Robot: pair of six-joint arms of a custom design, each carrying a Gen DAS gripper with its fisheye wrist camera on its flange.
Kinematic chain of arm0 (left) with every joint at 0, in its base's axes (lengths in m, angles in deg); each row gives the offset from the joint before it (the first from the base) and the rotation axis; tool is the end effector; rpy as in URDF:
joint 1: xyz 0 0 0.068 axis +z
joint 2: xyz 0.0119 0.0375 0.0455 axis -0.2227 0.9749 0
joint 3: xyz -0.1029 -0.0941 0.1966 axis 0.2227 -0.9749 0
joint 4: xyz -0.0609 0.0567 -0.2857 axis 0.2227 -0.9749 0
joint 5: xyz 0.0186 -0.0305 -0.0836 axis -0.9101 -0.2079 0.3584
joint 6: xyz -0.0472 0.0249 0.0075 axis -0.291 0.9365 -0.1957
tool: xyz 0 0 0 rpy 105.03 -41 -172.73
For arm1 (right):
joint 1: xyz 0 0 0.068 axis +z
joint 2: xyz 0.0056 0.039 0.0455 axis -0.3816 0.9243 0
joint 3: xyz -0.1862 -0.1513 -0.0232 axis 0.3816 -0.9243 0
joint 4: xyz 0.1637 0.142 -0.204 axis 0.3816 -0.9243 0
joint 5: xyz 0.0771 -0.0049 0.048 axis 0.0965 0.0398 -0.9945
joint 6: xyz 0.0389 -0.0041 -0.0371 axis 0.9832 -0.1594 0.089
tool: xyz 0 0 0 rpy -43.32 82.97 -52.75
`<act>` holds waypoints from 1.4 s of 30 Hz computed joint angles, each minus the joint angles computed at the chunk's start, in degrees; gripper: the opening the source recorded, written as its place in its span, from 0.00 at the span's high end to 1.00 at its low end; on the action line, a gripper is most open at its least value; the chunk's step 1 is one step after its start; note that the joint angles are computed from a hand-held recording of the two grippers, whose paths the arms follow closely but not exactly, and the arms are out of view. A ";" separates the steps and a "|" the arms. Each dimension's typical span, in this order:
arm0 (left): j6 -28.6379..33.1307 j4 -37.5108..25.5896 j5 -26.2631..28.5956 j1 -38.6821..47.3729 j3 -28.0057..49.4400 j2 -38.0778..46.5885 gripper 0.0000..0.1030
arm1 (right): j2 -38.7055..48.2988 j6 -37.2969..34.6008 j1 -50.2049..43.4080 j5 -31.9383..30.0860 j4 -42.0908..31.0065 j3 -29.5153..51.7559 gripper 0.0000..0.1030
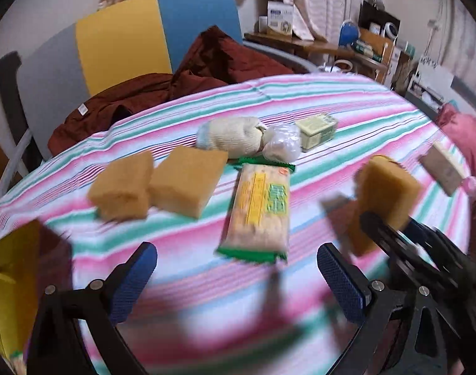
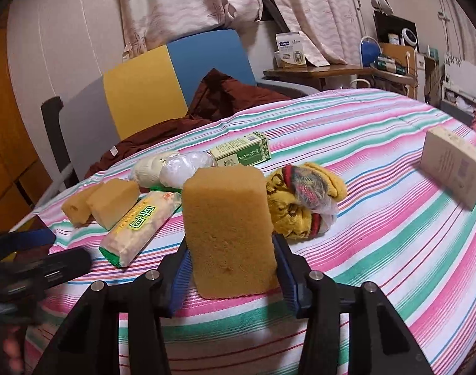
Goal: Organize objects
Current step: 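Grasp the yellow sponge cake with the right gripper while the left grasps the WEIDAN pack, then drop the WEIDAN pack into the tray with the left gripper while the right carries the cake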
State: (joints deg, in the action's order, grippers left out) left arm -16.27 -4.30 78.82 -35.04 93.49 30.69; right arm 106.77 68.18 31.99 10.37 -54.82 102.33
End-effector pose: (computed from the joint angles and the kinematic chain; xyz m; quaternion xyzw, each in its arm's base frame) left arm 0.2920 -0.1196 0.0854 0.2192 0.9212 -0.0575 0.3163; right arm 0.2017 0.2410 0.0404 0.1572 0.8796 0.0645 0.4444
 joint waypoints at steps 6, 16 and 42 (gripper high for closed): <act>-0.70 1.27 -1.15 -1.07 9.80 13.51 0.00 | 0.42 0.66 0.37 0.77 -0.07 0.24 0.52; -0.71 6.97 -0.38 -0.71 6.85 13.34 0.29 | 0.82 0.82 0.25 0.65 -0.29 0.64 0.52; -4.12 10.67 -3.82 -1.07 -17.03 -9.47 0.15 | 2.58 1.83 1.01 2.89 -6.68 4.60 0.52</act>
State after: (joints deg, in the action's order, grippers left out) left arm -20.38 6.37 75.01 -36.11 76.46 21.22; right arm 109.35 70.01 33.00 13.25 -61.49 106.93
